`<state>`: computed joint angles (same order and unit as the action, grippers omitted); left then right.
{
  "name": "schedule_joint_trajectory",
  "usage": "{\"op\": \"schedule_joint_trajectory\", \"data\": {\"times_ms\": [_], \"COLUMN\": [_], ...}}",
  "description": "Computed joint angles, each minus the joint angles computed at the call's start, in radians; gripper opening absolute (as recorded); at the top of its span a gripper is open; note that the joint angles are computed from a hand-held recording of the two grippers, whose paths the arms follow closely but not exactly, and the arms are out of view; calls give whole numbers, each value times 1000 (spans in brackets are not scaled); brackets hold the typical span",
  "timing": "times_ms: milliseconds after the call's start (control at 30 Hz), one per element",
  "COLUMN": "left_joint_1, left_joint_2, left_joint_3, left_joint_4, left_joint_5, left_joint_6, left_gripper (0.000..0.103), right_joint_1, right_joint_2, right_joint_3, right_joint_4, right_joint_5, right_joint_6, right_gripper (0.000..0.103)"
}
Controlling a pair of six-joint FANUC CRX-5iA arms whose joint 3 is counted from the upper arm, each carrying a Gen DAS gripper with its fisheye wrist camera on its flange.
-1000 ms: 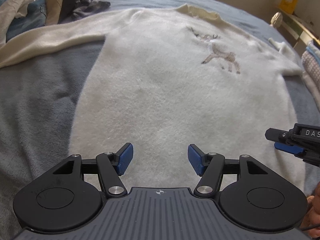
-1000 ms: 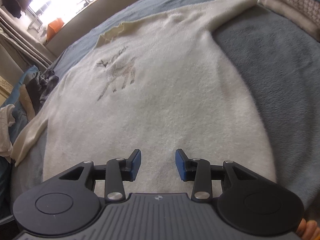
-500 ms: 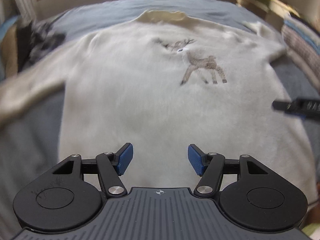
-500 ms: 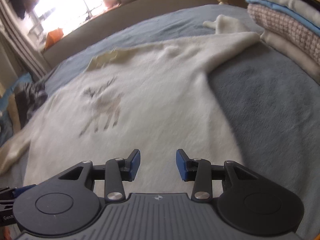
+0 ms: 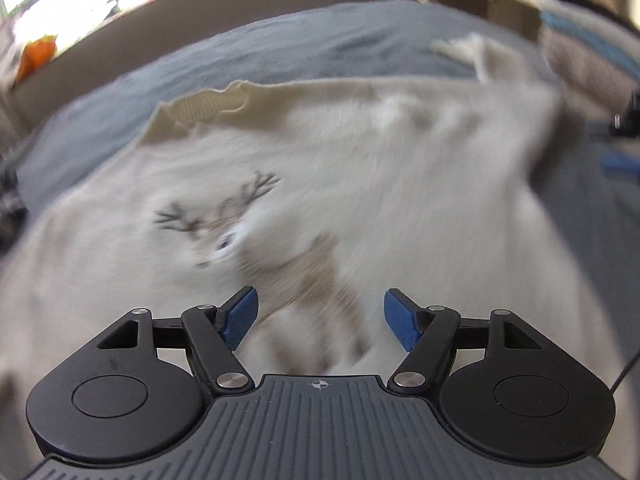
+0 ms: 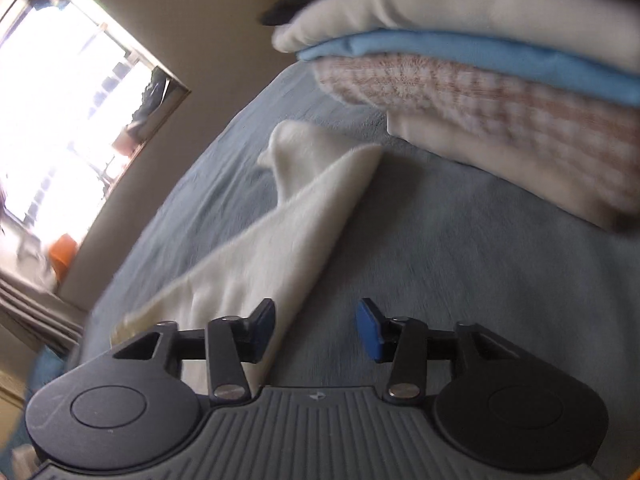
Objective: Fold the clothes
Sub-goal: 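Grasp the fleece sleeve cuff with the right tool and lift it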
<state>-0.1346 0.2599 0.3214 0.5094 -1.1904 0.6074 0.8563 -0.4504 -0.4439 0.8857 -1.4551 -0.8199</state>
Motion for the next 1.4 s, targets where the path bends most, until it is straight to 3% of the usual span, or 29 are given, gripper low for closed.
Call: {"op": "schedule_joint_trajectory", "data": {"times_ms": [67, 200, 300, 400, 500, 633, 733, 800, 867, 1000, 1067, 1200, 1300, 1400], "left_joint_1": [-23, -44, -50, -43, -31, -22, -19, -22, -26, -33, -34, -41, -44, -48], "left_joint_2": [-3, -43, -66, -78, -87, -101, -101, -102, -105, -115, -116, -106, -101, -97], "left_joint_3": [-26, -90, -121, -144, -163, -174, -174, -176, -187, -214, -218, -198, -189, -181], "left_joint_4": [8, -20, -35, -20, -5, -33, -41, -49, -49, -47, -47, -72, -82, -94], "left_joint_5": [52, 156, 196, 214, 228, 252, 255, 264, 281, 322, 330, 321, 317, 316], "left_joint_6": [103, 206, 229, 212, 222, 274, 317, 344, 349, 341, 346, 369, 376, 387], "left_gripper": [70, 70, 70, 70, 70, 70, 70, 71, 75, 79, 80, 81, 83, 85], "right_joint_1": [-85, -216, -273, -314, -363, -417, -437, -437, -419, -397, -412, -508, -630, -732], "right_joint_2": [-15, -15, 0, 34, 102, 251, 371, 431, 447, 351, 282, 233, 282, 359], "right_joint_3": [-31, -68, -76, -62, 0, 144, 309, 419, 448, 350, 272, 217, 265, 351], "right_joint_4": [-1, -14, 0, 55, 97, 78, -144, -342, -392, -350, -279, -159, -233, -364], "right_joint_5": [89, 224, 259, 266, 337, 524, 617, 611, 587, 631, 685, 650, 639, 642], "right_joint_6": [10, -3, 2, 100, 329, 706, 1031, 1260, 1352, 1324, 1198, 943, 867, 932], "right_gripper": [56, 58, 58, 54, 52, 52, 53, 54, 54, 57, 57, 57, 58, 58]}}
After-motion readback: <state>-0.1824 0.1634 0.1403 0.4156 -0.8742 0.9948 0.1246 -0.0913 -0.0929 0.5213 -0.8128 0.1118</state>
